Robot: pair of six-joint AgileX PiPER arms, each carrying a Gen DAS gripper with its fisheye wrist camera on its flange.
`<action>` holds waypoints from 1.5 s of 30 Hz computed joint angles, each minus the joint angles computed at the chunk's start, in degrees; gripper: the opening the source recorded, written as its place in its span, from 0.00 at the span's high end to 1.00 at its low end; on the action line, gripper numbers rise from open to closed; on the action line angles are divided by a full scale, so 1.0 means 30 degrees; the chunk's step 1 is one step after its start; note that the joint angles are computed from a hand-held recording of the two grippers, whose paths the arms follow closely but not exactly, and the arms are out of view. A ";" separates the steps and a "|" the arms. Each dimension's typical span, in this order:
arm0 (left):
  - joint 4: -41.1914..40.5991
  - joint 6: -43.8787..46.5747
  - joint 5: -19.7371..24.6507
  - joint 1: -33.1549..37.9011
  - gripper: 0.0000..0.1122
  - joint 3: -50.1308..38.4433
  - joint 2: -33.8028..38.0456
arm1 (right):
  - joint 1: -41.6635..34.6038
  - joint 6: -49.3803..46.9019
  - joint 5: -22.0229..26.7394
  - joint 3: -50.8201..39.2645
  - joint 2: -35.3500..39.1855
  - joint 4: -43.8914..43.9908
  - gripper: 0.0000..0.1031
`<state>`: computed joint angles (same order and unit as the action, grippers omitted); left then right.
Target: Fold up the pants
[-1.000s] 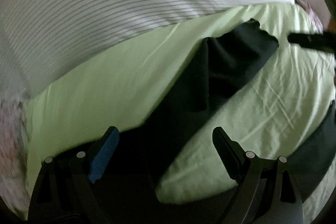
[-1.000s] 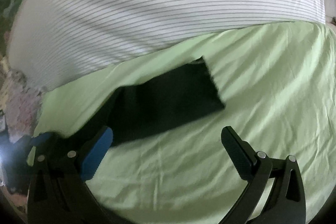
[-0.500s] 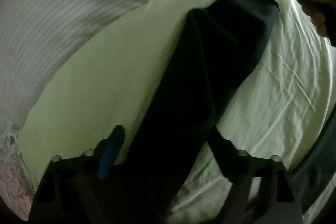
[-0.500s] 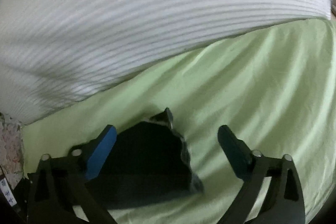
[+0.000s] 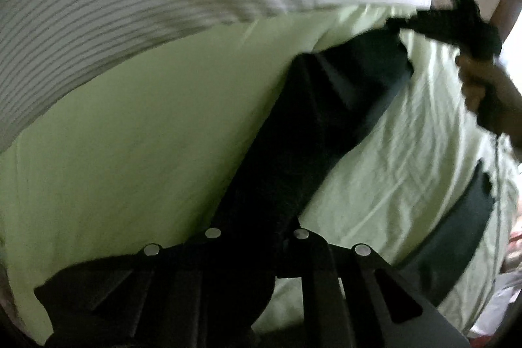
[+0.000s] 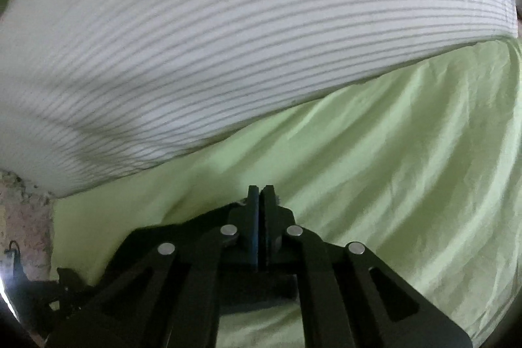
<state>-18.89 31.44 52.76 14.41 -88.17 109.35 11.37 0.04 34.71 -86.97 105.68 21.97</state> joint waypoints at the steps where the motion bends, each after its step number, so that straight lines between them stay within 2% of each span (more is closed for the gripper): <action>1: -0.0793 0.0429 0.0289 0.0485 0.91 0.0202 -0.0373 | -0.0117 -0.0582 0.0143 0.0166 -0.0251 0.0607 0.97; 5: -0.2314 0.1033 0.1307 0.1387 0.92 0.0443 -0.1180 | -0.0770 -0.3204 0.0439 0.1804 -0.1936 0.2149 0.97; 11: -0.3947 0.1519 0.0668 0.1159 0.92 0.3530 -0.3595 | -0.2124 -0.7577 0.0845 0.5498 -0.5189 0.4894 0.97; 14: -0.4306 0.1963 0.0545 0.1124 0.92 0.5389 -0.5149 | -0.2787 -0.9118 0.0752 0.6834 -0.5752 0.5815 0.97; 20: -0.4750 0.2629 0.0326 0.0605 0.92 0.8994 -0.7843 | -0.5499 -1.1821 0.1769 1.0741 -0.8879 0.7632 0.97; 28: -0.5468 0.3137 -0.0467 -0.0147 0.92 1.2630 -1.0724 | -0.7771 -1.2581 0.2766 1.4756 -1.3076 0.7650 0.97; 34: -0.5237 0.3439 -0.0819 -0.0591 0.92 1.4436 -1.2483 | -1.0743 -1.3688 0.4820 1.7321 -1.6535 0.8081 0.97; 41: -0.4764 0.3897 -0.1400 -0.0746 0.92 1.5784 -1.3189 | -1.2679 -1.4033 0.5745 1.9741 -1.8942 0.7028 0.97; 45: -0.4541 0.4157 -0.1722 -0.0858 0.92 1.6355 -1.3181 | -1.4206 -1.4557 0.6830 2.0775 -2.0341 0.6781 0.97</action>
<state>-32.51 43.91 47.60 11.84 -39.11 69.81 -31.25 -43.64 55.20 -24.64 44.66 42.31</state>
